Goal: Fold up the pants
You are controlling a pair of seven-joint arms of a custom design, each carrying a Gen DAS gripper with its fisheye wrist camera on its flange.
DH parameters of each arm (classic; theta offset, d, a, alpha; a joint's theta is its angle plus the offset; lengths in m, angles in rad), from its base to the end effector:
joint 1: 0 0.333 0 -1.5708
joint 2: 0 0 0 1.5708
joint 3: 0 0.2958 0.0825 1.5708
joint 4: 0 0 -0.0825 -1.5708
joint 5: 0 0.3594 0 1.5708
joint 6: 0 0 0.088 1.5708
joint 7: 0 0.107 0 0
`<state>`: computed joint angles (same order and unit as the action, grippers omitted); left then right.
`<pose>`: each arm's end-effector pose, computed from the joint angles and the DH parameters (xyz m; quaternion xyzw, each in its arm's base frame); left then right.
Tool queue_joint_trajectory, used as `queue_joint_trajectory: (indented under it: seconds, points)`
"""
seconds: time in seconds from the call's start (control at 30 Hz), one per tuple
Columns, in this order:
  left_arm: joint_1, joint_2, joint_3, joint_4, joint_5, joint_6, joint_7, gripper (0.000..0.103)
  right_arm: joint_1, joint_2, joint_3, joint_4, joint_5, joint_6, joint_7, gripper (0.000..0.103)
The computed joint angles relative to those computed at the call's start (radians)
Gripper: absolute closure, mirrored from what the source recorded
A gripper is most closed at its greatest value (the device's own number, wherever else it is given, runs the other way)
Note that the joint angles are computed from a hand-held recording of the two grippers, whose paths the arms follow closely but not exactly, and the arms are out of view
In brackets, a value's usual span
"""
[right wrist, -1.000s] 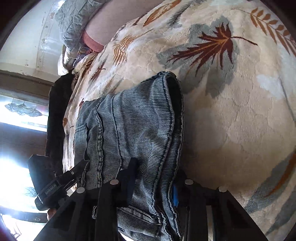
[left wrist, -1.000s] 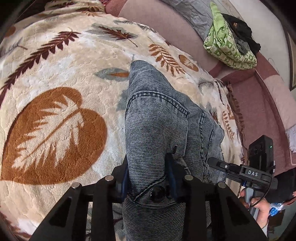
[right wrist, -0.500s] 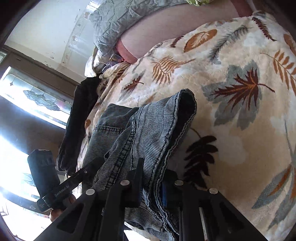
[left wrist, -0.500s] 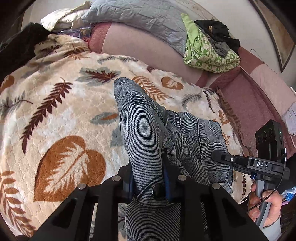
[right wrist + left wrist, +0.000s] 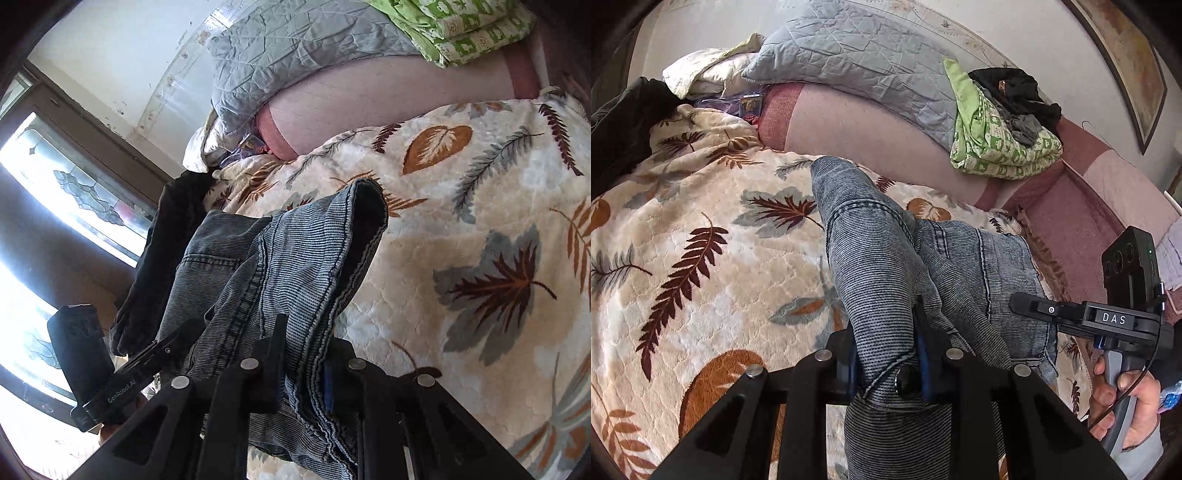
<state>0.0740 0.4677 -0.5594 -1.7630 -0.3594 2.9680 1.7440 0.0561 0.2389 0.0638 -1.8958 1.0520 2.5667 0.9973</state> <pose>0.6278 -0.2426 0.4154 -0.5838 0.6968 -0.4127 0.0575 0.6159 0.0582 0.4116 -0.6111 0.6790 0.0372 0.4051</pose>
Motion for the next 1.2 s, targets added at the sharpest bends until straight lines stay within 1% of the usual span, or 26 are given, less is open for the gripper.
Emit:
queue_joint_trajectory:
  seconds: [0.17, 0.33, 0.4, 0.53, 0.6, 0.63, 0.67, 0.7, 0.73, 0.77, 0.8, 0.83, 0.87, 0.97, 1.0, 1.03, 1.1, 1.13, 1.17, 1.2]
  points:
    - [-0.009, 0.045, 0.013, 0.038, 0.020, -0.008, -0.009, 0.077, 0.004, 0.042, 0.002, 0.039, -0.037, 0.005, 0.022, 0.087]
    - [-0.023, 0.071, 0.038, 0.048, 0.054, -0.016, -0.044, 0.077, -0.003, 0.088, 0.015, 0.067, -0.052, 0.002, 0.042, 0.087]
    - [-0.019, 0.082, 0.038, 0.048, 0.062, -0.022, -0.052, 0.077, -0.004, 0.101, 0.022, 0.068, -0.056, 0.005, 0.048, 0.087]
    - [-0.036, 0.106, 0.069, 0.051, 0.097, -0.017, -0.089, 0.077, -0.005, 0.134, 0.039, 0.071, -0.049, 0.024, 0.030, 0.087]
    - [-0.076, 0.119, 0.121, 0.059, 0.139, -0.023, -0.143, 0.076, -0.006, 0.164, 0.044, 0.083, -0.056, 0.024, 0.027, 0.087]
    - [-0.104, 0.123, 0.159, 0.067, 0.169, -0.042, -0.179, 0.073, -0.001, 0.180, 0.043, 0.089, -0.075, 0.020, 0.039, 0.085]
    - [-0.145, 0.119, 0.212, 0.067, 0.207, -0.053, -0.231, 0.070, 0.009, 0.192, 0.035, 0.091, -0.107, 0.027, 0.068, 0.083]
    - [-0.176, 0.108, 0.255, 0.057, 0.242, -0.055, -0.282, 0.060, 0.013, 0.199, 0.030, 0.089, -0.129, 0.034, 0.093, 0.083]
    - [-0.190, 0.094, 0.278, 0.039, 0.267, -0.050, -0.318, 0.053, 0.009, 0.200, 0.031, 0.084, -0.139, 0.034, 0.108, 0.079]
    - [-0.196, 0.075, 0.291, 0.016, 0.290, -0.039, -0.344, 0.049, 0.008, 0.192, 0.029, 0.073, -0.152, 0.038, 0.125, 0.074]
    - [-0.203, 0.050, 0.305, -0.011, 0.315, -0.026, -0.367, 0.039, 0.010, 0.178, 0.029, 0.057, -0.170, 0.046, 0.128, 0.065]
    - [-0.214, 0.022, 0.324, -0.045, 0.344, -0.002, -0.394, 0.036, 0.022, 0.157, 0.023, 0.035, -0.206, 0.063, 0.132, 0.061]
    - [-0.245, -0.011, 0.363, -0.085, 0.387, 0.030, -0.436, 0.036, 0.042, 0.128, 0.011, 0.002, -0.253, 0.093, 0.150, 0.059]
    - [-0.383, -0.094, 0.524, -0.181, 0.553, 0.088, -0.583, 0.035, 0.091, 0.029, 0.002, -0.126, -0.345, 0.230, 0.175, 0.050]
    - [-0.430, -0.113, 0.577, -0.206, 0.610, 0.100, -0.633, 0.034, 0.109, 0.001, -0.001, -0.169, -0.377, 0.274, 0.190, 0.042]
    - [-0.487, -0.123, 0.638, -0.220, 0.673, 0.100, -0.690, 0.034, 0.126, -0.019, -0.007, -0.207, -0.414, 0.310, 0.217, 0.037]
    - [-0.569, -0.122, 0.722, -0.222, 0.787, 0.078, -0.781, 0.034, 0.176, -0.032, -0.046, -0.265, -0.553, 0.357, 0.327, 0.037]
    - [-0.600, -0.112, 0.752, -0.218, 0.837, 0.068, -0.822, 0.034, 0.202, -0.022, -0.076, -0.271, -0.642, 0.347, 0.399, 0.037]
    - [-0.604, -0.099, 0.749, -0.206, 0.860, 0.035, -0.831, 0.034, 0.224, -0.001, -0.103, -0.261, -0.727, 0.314, 0.469, 0.037]
    - [-0.592, -0.084, 0.727, -0.189, 0.864, -0.007, -0.826, 0.034, 0.225, 0.021, -0.109, -0.241, -0.769, 0.273, 0.501, 0.037]
